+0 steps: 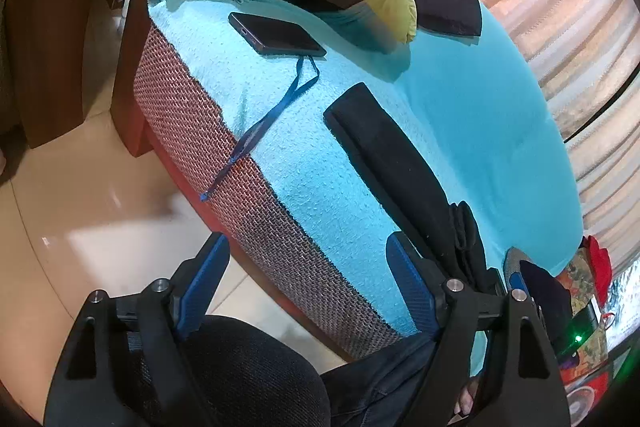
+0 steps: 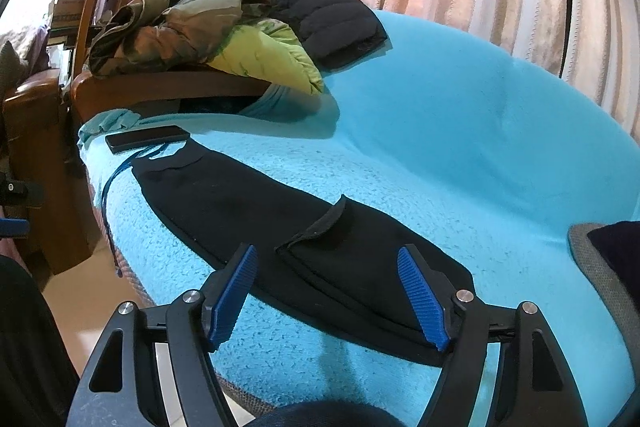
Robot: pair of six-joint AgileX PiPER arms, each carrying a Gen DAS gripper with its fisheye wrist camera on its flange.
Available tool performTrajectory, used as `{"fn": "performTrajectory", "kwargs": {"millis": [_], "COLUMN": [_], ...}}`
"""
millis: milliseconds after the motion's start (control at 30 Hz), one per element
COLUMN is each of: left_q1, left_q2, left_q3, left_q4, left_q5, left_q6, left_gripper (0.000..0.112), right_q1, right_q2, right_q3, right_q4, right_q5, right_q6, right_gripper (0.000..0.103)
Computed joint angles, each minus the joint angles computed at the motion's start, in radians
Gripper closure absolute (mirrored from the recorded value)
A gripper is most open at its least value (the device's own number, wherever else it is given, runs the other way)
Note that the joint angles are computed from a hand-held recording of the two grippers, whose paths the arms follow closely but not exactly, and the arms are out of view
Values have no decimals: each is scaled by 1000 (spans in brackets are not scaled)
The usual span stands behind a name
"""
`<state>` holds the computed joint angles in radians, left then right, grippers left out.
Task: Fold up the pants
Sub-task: 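Grasp the end of the folded pants with the left gripper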
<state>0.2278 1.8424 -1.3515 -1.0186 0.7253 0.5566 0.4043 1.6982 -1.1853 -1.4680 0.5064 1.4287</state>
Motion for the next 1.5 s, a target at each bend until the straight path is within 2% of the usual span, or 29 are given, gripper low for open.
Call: {"fn": "performTrajectory", "kwargs": {"millis": [167, 300, 467, 533, 600, 700, 867, 967, 1100, 1233, 1367, 1500], "left_q1": [0, -12, -39, -42, -18, 11, 107, 153, 148, 102, 39, 7], "left_q2": [0, -28, -57, -47, -33, -9, 94, 200, 358, 528, 619, 721], "left_q3": [-4, 12, 56, 45, 40, 43, 17, -60, -267, -485, -630, -805], "left_q4": [5, 24, -58, -63, -150, -246, -420, -531, -624, -719, -685, -682], "left_q5": [0, -42, -108, -95, -46, 0, 163, 254, 335, 445, 434, 421], "left_q6": [-3, -12, 109, 144, 219, 270, 245, 180, 92, -63, -179, -266], "left_gripper": [32, 32, 29, 28, 24, 10, 9, 9, 9, 9, 9, 9], "right_q1": [-2, -11, -14, -9, -12, -42, -153, -178, -133, -88, -110, -167], "right_q2": [-4, -12, -8, -13, -23, -26, -35, -37, -43, -21, -20, -30], "right_q3": [5, 12, 2, 4, 3, -15, -19, -6, 20, 5, 1, 7], "right_q4": [-1, -7, 23, 16, 29, 91, 331, 396, 230, 189, 252, 378], "right_q5": [-1, -12, -11, -5, -15, -48, -160, -175, -127, -82, -114, -179], "right_q6": [12, 27, 3, 9, 0, -42, -154, -169, -28, -42, -99, -173], "right_gripper": [29, 29, 29, 29, 29, 29, 29, 29, 29, 29, 29, 29]}}
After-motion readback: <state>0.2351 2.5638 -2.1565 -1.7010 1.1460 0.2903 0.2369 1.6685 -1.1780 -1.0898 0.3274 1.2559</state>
